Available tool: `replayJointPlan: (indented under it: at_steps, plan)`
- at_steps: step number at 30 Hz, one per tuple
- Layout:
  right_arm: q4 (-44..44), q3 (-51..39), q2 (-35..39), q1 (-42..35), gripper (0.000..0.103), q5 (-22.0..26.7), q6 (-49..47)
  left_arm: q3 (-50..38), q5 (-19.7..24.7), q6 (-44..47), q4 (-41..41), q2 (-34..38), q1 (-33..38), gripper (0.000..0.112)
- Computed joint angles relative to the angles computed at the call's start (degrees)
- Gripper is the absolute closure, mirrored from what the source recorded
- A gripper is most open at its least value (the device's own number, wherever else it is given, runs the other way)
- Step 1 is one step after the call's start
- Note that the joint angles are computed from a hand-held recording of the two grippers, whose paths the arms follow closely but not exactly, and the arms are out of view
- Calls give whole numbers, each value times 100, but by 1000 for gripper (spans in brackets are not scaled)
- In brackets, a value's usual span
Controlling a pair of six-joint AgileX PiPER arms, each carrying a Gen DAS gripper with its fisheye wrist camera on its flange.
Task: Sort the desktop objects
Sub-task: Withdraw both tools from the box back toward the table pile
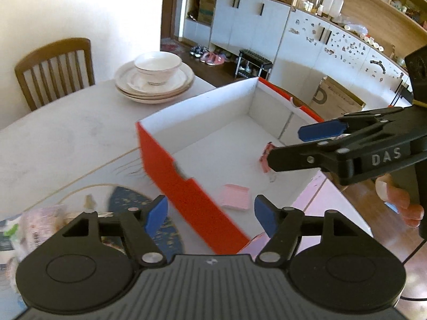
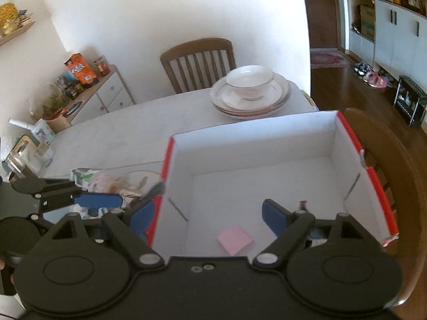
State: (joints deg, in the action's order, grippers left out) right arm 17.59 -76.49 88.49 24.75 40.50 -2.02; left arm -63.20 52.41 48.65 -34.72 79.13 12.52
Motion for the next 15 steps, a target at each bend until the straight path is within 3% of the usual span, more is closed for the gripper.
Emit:
replayJointPlan:
  at_steps: [15]
  plan:
    - [-1693, -270, 221, 1645, 2, -321, 1847, 484, 935, 2240, -1058, -1, 2331, 11]
